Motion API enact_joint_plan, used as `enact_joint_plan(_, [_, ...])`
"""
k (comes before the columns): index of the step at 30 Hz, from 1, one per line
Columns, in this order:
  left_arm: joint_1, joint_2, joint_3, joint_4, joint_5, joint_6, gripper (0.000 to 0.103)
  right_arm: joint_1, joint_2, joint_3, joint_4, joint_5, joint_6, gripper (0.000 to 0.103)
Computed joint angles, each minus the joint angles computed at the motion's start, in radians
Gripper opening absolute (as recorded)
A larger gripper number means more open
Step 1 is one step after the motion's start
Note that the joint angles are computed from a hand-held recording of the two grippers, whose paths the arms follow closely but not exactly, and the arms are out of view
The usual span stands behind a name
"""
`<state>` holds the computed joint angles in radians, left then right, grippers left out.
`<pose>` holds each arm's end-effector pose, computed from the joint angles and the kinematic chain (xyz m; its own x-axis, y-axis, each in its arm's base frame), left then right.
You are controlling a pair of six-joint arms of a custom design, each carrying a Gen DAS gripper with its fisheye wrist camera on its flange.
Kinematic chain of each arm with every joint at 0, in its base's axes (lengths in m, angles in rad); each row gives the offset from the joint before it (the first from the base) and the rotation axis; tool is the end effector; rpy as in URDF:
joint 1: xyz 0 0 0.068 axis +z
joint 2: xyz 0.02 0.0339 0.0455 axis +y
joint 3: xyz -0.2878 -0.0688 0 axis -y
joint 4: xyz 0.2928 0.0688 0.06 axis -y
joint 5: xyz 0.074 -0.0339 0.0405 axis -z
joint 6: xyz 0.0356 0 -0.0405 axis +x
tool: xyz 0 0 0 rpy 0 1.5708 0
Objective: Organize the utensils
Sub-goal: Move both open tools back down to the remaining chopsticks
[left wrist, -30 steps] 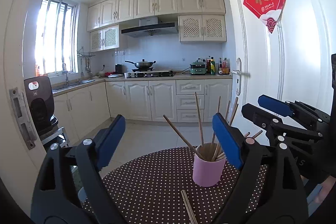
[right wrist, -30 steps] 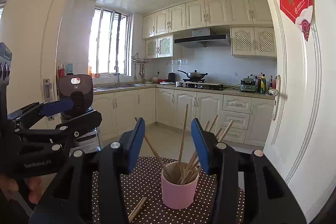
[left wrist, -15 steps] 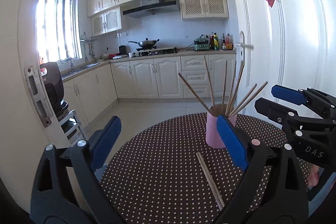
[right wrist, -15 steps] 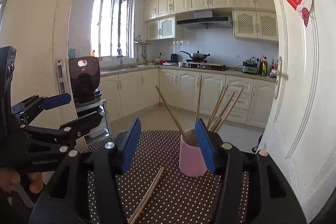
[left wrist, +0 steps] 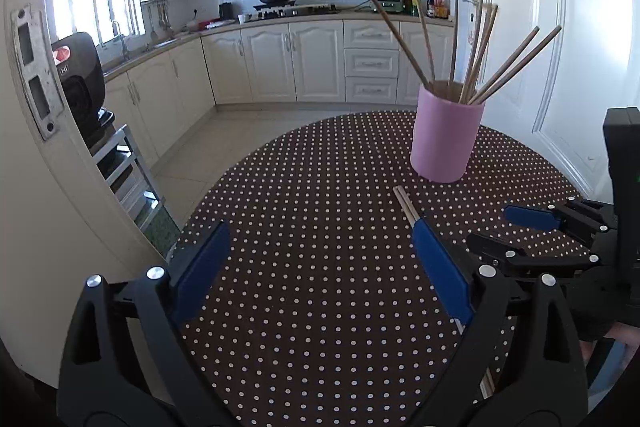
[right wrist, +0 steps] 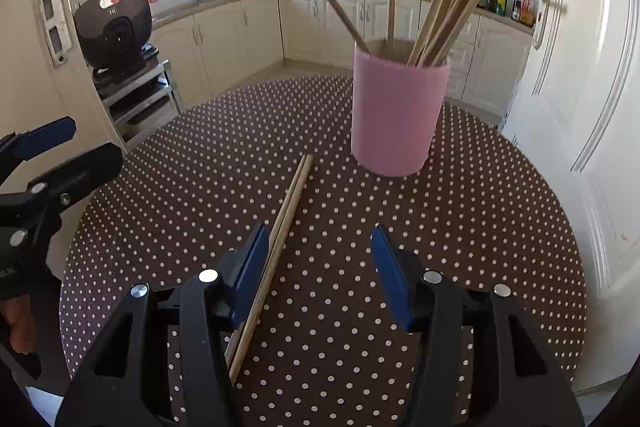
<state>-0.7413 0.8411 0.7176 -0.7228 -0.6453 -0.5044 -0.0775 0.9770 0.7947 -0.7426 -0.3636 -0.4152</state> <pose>0.1575 -0.1152 0.2748 -0.6022 0.0278 -0.7979 -0.0520 0.9959 0.0740 0.2227 -0.0046 0.2723 -0.6716 -0.3260 -0.6653 -0.4502 0.8928 0.0171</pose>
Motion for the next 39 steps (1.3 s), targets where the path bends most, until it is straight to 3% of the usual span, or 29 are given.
enact_joint_plan(12, [0.132,0.014,-0.051,0.047,0.143,0.046,0.091,0.061,0.159,0.040,0.023,0.081,0.061,0.051])
enact_joint_plan(17, [0.138,0.026,-0.045,0.048,0.154,0.052,0.091,0.104,0.179,0.068,0.012,0.110,0.088,0.051])
enact_joint_plan(21, [0.139,0.039,-0.042,0.056,0.152,0.060,0.091,0.107,0.230,0.114,0.009,0.041,0.175,0.051])
enact_joint_plan(39, [0.170,0.074,-0.028,0.053,0.181,0.069,0.091,0.237,0.352,0.197,0.025,0.174,0.228,0.051])
